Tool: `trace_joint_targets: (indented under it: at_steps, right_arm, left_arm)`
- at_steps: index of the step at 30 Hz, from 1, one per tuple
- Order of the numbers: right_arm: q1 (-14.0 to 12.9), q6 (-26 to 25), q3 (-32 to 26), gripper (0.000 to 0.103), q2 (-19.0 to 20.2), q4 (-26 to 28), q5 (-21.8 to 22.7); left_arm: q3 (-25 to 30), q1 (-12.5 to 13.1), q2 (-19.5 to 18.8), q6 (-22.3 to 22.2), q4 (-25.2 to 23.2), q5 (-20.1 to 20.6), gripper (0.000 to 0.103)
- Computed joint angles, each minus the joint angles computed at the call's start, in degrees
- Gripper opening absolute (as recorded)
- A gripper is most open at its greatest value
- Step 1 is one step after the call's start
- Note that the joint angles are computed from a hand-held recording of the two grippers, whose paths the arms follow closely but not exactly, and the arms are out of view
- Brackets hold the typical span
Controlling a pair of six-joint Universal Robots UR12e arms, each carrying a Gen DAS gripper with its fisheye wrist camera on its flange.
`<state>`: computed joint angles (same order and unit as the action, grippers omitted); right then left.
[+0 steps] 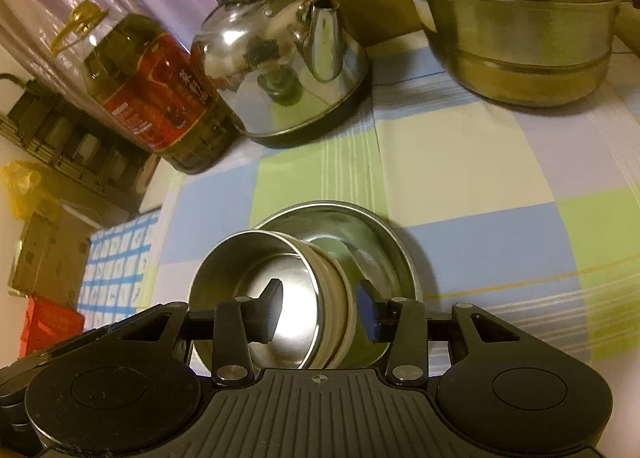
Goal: Organize plates and bowls
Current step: 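Open the left gripper and release the bowl stack, then pull the left gripper back and up away from the plate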
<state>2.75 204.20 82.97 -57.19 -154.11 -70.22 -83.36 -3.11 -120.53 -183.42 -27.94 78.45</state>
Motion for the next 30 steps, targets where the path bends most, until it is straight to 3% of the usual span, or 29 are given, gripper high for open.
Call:
trace_joint_targets:
  at_steps: [4, 8, 19, 22, 30]
  right_arm:
    - [0.25, 1.20, 1.99, 0.056, -1.27, -2.78, -0.72]
    - [0.41, 1.58, 4.76, 0.061, -2.95, -6.74, -0.99]
    - [1.04, -2.74, 14.97, 0.064, -9.89, -13.90, -4.43]
    - [1.16, -4.68, 18.04, 0.064, -11.94, -14.81, -5.37]
    - [0.28, -6.99, 25.69, 0.064, -17.59, -15.37, -4.50]
  left_arm:
    - [-1.34, 0.09, 1.00, 1.73, 1.83, 0.12, 0.024]
    - [-3.54, 0.03, 2.68, 2.78, 4.34, 0.84, 0.032]
    - [-12.39, -0.34, 9.13, 2.97, 8.94, 0.19, 0.033]
    - [-15.26, -1.01, 11.13, 3.51, 9.74, 0.85, 0.042]
    - [-21.51, -3.22, 16.07, 3.55, 9.69, 2.69, 0.044]
